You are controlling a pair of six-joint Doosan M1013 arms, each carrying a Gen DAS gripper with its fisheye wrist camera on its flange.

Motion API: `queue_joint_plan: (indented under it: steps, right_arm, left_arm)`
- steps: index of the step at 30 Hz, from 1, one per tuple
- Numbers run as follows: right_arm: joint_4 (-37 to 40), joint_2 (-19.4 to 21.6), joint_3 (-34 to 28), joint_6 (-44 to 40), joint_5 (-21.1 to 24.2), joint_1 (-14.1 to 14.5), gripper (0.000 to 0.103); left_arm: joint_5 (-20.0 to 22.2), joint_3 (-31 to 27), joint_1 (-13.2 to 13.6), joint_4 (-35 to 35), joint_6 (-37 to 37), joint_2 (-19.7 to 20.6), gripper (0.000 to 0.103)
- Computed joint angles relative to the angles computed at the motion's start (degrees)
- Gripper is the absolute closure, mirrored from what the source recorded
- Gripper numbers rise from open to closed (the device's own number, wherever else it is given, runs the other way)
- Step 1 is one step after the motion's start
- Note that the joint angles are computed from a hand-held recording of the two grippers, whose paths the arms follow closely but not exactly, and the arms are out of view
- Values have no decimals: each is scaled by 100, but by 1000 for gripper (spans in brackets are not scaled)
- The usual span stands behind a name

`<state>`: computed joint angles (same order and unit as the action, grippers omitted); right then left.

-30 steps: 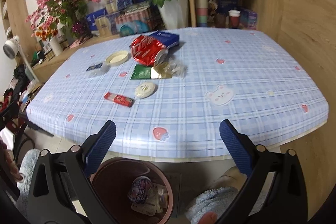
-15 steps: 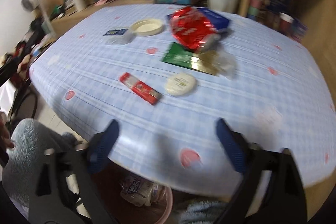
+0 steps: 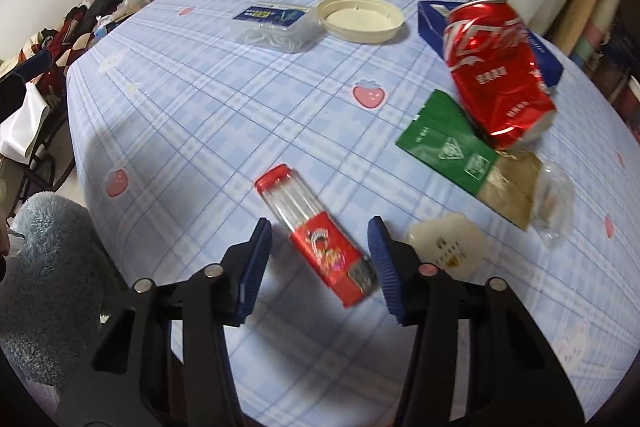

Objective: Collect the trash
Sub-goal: 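Reach to the red tube and close the right gripper on it, then grasp the clear blue-labelled box with the left gripper while the right holds the tube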

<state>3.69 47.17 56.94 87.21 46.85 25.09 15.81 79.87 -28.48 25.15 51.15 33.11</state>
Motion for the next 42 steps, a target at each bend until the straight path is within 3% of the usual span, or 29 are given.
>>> queue_joint_plan:
  steps: [2,4,5,9,12,19,23,35,42]
  right_arm:
    - [16,23,-22,-29,-26,-7,55]
    - [72,31,-32,-79,-56,-17,73]
    - [117,31,-32,-119,-60,-22,76]
    - [349,-18,47,-223,-152,-49,77]
    - [465,-178,310,-74,-586,-78,77]
    - [350,-539,853,771,-1564,-207,77]
    - [177,-631,1015,1238,-1743,-294,77]
    - [-123,-866,1493,1968,-2072,-445,77]
    - [-180,-939,1645,2125,-2159,-480,77]
  left_arm:
    - [28,-60,14,-318,321,48,6]
    - [67,-126,23,-575,578,97,6]
    - [80,-155,28,-722,715,120,6]
    - [153,-307,55,-1485,1374,224,7]
    - [269,-463,70,-1901,1730,320,9]
    - [815,-1162,97,-2115,1839,712,9]
    - [1367,-1899,117,-2033,1784,1115,9]
    - [3582,-4552,128,-1459,1323,2590,9]
    - [4717,-5813,201,-1659,1200,3283,10]
